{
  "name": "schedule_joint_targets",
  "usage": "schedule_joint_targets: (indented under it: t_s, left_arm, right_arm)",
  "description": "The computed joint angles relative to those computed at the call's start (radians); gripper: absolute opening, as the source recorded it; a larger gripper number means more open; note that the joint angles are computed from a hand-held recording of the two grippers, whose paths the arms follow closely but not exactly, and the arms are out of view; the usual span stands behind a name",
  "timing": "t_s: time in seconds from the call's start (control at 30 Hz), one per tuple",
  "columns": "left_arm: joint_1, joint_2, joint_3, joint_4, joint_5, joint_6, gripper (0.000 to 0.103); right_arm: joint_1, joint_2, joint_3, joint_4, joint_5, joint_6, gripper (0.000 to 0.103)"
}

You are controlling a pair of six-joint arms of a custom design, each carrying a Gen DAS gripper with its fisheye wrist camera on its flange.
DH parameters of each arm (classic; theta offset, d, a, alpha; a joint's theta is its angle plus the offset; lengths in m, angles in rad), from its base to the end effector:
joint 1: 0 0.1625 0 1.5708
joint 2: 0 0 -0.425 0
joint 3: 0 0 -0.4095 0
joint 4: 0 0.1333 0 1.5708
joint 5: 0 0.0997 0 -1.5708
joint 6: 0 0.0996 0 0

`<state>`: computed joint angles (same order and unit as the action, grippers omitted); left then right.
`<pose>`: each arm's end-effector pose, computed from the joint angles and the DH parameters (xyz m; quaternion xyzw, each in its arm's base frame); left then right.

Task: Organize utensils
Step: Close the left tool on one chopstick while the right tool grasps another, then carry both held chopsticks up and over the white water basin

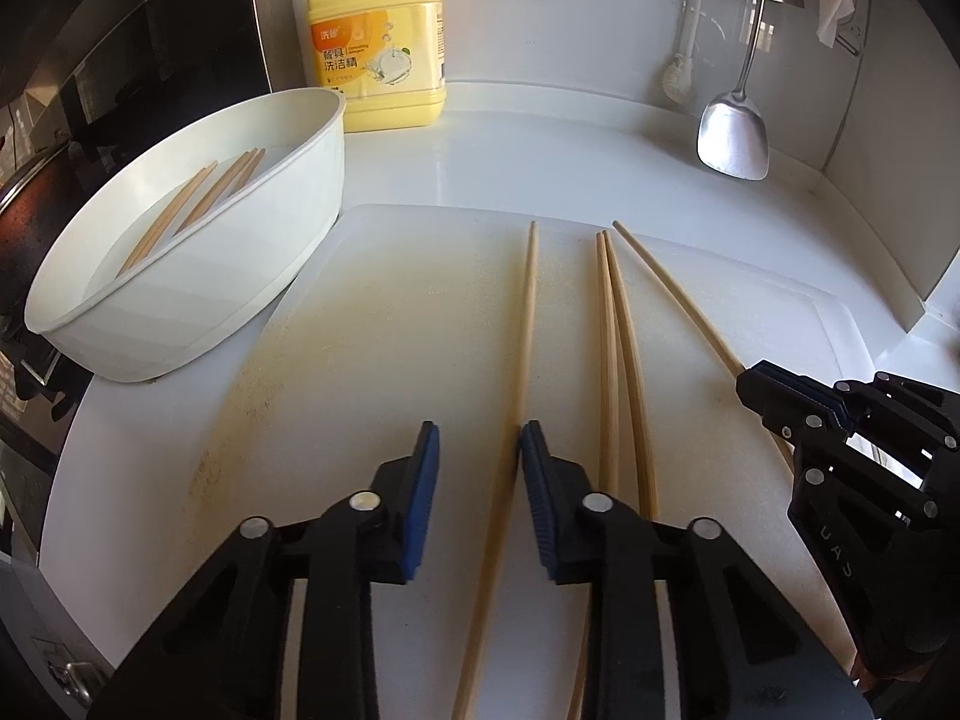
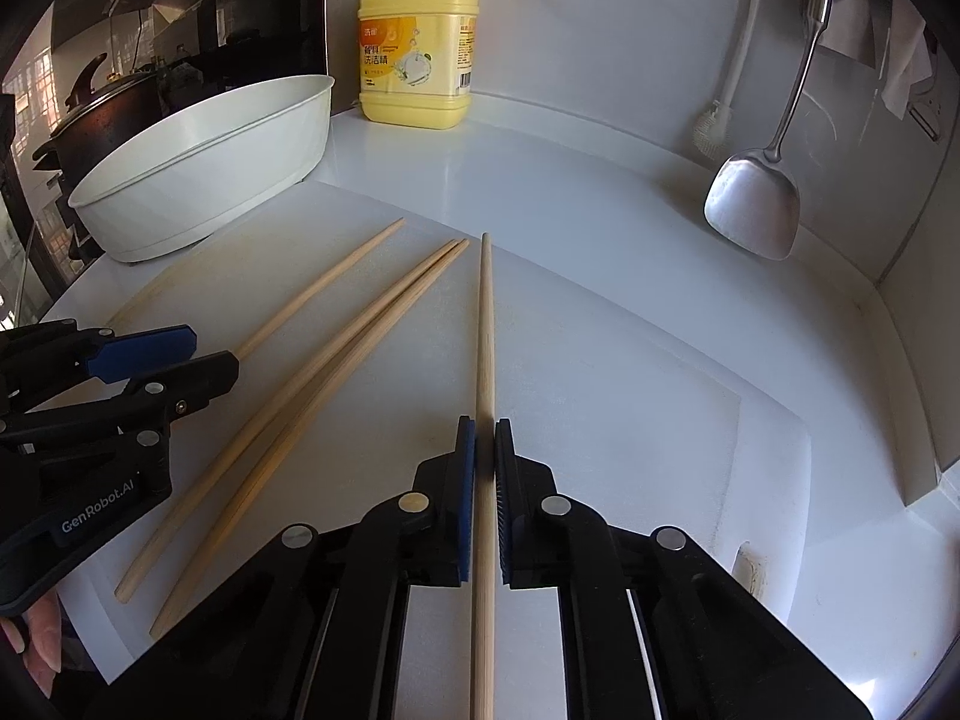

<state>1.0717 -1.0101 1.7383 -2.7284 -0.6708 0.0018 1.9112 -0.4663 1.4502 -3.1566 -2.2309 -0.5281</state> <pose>-0.1246 -0.6702 0.2351 0.1283 0.8753 -0.2905 0.3647 0.3128 -0.6669 0.0042 0.2930 -0.8601 0.2502 0.3344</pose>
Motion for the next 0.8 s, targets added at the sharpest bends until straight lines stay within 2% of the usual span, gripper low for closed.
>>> schedule_joint_targets:
  t_s: [0.07,0.3,0.5,0.7,0.8]
  left_arm:
    - [-0.001,-0.001,0.002,0.002,-0.007,0.001,0.007]
    - [0.006,-0.024,0.010,0.021,-0.046,-0.015,0.007]
    - [-0.005,-0.054,0.014,0.043,-0.049,0.000,0.007]
    - [-0.035,-0.117,-0.013,0.134,-0.062,-0.014,0.007]
    - [-0.055,-0.153,-0.032,0.183,-0.040,-0.023,0.007]
  right_arm:
    - [0.002,0.002,0.000,-0.006,-0.007,-0.003,0.006]
    - [0.002,-0.006,0.011,-0.001,-0.003,0.039,0.006]
    - [0.012,-0.029,0.047,-0.002,-0.001,0.135,0.006]
    - [0.049,-0.066,0.062,0.013,-0.005,0.222,0.006]
    - [0.075,-0.084,0.060,0.009,-0.008,0.255,0.006]
